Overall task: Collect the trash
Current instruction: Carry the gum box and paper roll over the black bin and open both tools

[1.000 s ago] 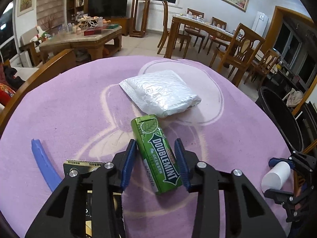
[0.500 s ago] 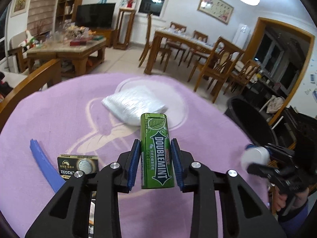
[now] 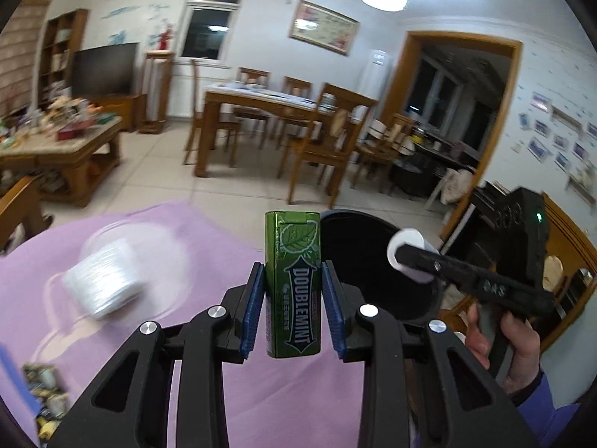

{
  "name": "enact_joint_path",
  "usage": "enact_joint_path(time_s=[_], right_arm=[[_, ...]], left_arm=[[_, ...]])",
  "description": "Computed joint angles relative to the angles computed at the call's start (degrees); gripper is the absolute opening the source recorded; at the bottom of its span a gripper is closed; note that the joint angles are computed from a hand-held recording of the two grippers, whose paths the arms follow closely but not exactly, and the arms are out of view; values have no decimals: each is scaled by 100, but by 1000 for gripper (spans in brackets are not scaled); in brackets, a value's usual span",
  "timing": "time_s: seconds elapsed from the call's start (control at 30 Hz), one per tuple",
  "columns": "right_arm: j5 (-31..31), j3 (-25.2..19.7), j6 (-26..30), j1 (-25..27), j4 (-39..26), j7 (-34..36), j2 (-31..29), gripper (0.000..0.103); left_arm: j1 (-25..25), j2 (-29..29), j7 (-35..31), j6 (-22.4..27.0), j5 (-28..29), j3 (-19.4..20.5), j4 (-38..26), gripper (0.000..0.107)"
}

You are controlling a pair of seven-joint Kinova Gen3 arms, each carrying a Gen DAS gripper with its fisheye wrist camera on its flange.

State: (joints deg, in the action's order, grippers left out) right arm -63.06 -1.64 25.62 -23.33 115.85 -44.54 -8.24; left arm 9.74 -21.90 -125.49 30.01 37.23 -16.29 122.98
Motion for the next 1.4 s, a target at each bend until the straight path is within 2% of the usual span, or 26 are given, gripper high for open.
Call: enact_joint_path(time_s=[0.2, 0.3, 0.43, 0.6, 0.8, 1.1, 1.4], right_arm=[[-464, 754, 488, 565, 147, 557, -99, 64], [-744, 973, 771, 935, 232, 968, 13, 64], [-1036, 1082, 1056, 1381, 237, 1409, 285, 64], [-1457, 994, 1168, 1794, 245, 1841, 694, 64], [-1644, 549, 1159, 2222, 184, 2088, 995, 64], [-1781, 173, 967, 2410, 176, 2156, 1179, 64], [-1746, 30, 628, 2202, 298, 1977, 1082, 64]], left_arm=[[602, 821, -584, -328, 906, 245, -265, 31], [615, 1154, -813, -416, 1246, 509, -345, 31], [467, 1525, -805, -541, 1329, 956, -443, 31], [170, 1845, -761, -591, 1252, 1384, -503, 31], [-86, 1958, -426, -747, 948, 1832, -440, 31], [-100, 2058, -35, -810, 542, 2030, -509, 31], [-101, 2093, 113, -817, 354, 2078, -557, 31]])
